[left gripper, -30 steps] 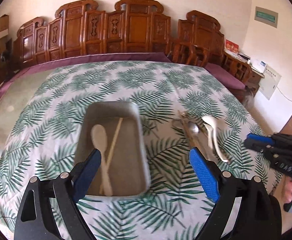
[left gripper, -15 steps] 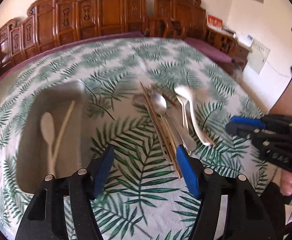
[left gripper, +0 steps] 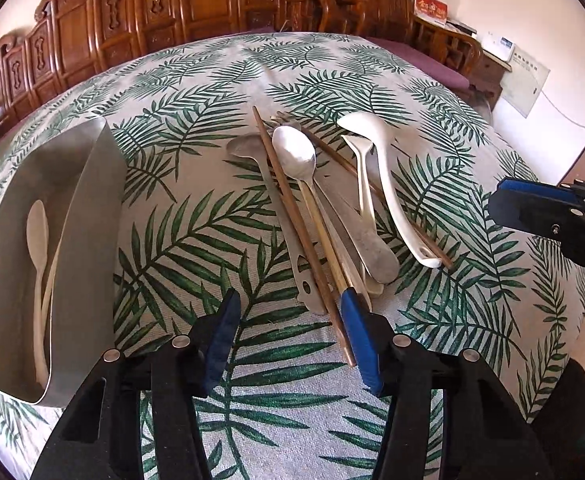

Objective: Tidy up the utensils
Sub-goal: 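Grasp a second wooden chopstick with the left tool while the right tool grasps a metal spoon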

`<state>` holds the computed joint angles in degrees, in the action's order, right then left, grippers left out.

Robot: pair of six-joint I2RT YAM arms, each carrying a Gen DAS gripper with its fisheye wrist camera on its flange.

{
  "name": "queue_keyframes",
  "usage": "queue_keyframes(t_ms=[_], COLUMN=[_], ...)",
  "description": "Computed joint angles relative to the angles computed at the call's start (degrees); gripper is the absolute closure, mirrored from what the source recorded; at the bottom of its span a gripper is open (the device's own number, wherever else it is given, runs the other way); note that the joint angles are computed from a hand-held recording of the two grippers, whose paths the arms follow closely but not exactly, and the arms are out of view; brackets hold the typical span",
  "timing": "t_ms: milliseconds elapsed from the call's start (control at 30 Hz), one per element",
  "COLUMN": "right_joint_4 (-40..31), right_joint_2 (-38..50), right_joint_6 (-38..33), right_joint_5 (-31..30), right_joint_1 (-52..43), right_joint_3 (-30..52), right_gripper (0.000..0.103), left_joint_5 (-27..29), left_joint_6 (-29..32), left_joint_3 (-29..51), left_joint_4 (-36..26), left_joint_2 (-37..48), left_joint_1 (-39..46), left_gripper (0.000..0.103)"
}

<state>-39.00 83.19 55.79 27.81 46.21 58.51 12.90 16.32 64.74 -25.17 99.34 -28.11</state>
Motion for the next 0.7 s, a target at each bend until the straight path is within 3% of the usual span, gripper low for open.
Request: queue_keyframes(t_ms=[133,367,433,700], right_joint_4=[0.0,-0.2,-0.4,-0.1], right_joint_2=[0.4,0.8,0.8,1.5], right_joint_6=[-0.3,-0.4,-0.5,-0.4], right_joint_5=[-0.1,0.1,0.0,-0.3], right_joint_1=[0.1,0.2,0.2,0.6], right_joint_3=[0.2,0.6,0.6,0.6], right_gripper=[0.079,0.079,0.079,0.079], left_joint_5=[-3.1,-2.5,-2.0,-0.2], left_joint_6=[1.3,1.6,1.2,1.2], left_joint_3=[-1.6,-1.4,-0.8,1.1], left_joint_4=[0.9,-0.4,-1.1,-3.4], left_joint_2=[-1.2,-1.6,-1.3,-1.2], left_joint_1=[-1.0,0.3,0.8,2.6], left_gripper=[0.064,0.083,0.098,0.099])
